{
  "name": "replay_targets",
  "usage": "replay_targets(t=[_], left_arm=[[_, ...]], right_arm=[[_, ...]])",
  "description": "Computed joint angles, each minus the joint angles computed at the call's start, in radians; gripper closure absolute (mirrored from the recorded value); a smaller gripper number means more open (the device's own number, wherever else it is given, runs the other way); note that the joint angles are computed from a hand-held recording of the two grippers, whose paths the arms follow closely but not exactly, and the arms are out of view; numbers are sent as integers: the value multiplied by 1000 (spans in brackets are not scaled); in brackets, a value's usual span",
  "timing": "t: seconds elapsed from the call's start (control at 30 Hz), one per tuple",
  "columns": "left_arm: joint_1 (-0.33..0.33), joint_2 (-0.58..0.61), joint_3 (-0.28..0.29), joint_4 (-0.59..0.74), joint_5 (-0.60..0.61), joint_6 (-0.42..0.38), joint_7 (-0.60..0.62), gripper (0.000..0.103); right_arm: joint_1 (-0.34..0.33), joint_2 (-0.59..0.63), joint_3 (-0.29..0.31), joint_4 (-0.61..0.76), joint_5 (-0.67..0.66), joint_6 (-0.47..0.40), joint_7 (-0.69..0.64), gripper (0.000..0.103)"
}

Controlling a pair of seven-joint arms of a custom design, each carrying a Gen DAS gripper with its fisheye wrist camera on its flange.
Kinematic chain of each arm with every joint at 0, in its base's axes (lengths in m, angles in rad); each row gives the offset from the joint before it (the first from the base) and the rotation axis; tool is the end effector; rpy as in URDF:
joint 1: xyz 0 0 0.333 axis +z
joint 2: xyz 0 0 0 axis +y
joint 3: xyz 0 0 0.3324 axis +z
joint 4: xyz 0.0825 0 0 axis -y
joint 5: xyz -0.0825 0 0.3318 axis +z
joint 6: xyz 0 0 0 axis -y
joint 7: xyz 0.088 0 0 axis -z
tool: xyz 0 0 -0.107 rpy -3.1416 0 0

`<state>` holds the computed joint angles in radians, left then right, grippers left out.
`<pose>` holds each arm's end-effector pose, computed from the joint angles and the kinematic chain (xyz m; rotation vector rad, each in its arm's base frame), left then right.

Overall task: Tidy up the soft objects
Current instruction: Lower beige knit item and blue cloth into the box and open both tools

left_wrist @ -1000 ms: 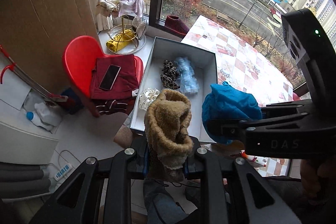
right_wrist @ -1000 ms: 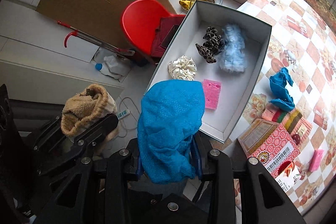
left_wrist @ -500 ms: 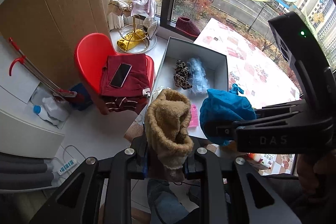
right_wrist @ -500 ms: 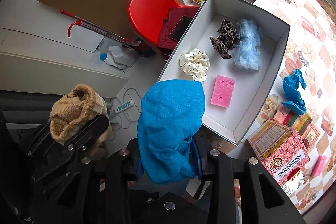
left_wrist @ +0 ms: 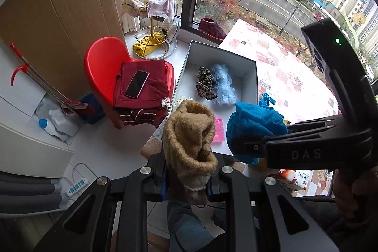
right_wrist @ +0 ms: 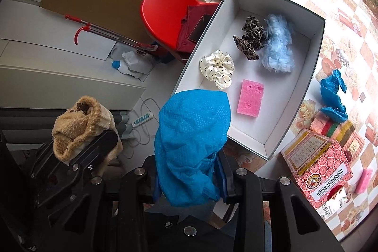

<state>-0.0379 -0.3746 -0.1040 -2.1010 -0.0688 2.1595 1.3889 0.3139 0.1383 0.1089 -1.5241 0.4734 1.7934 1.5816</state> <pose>0.4153 -0.0709 0.6414 -2.0886 1.9580 -0.5312 0.5035 0.2637 0.6184 -2.2284 1.5848 0.4709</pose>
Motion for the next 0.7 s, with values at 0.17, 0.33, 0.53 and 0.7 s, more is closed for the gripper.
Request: replay_targets(t=[0.17,0.33,0.53,0.7], left_arm=[[0,4,3,3,-1,-2,7,78],[-2,12,5,6,-7,0,19,78],[-8,59,11,44,-27,0,62,78],[-17,99,12,78,-54,-1,123,78]], right_arm=[[0,0,0,-4,0,1,1,65],[-3,-2,-2,-15,4,8,5,65],[-12,-4,-9,-21,7,18,28,65],[-26,-13,-18,-38,13,39,61,65]])
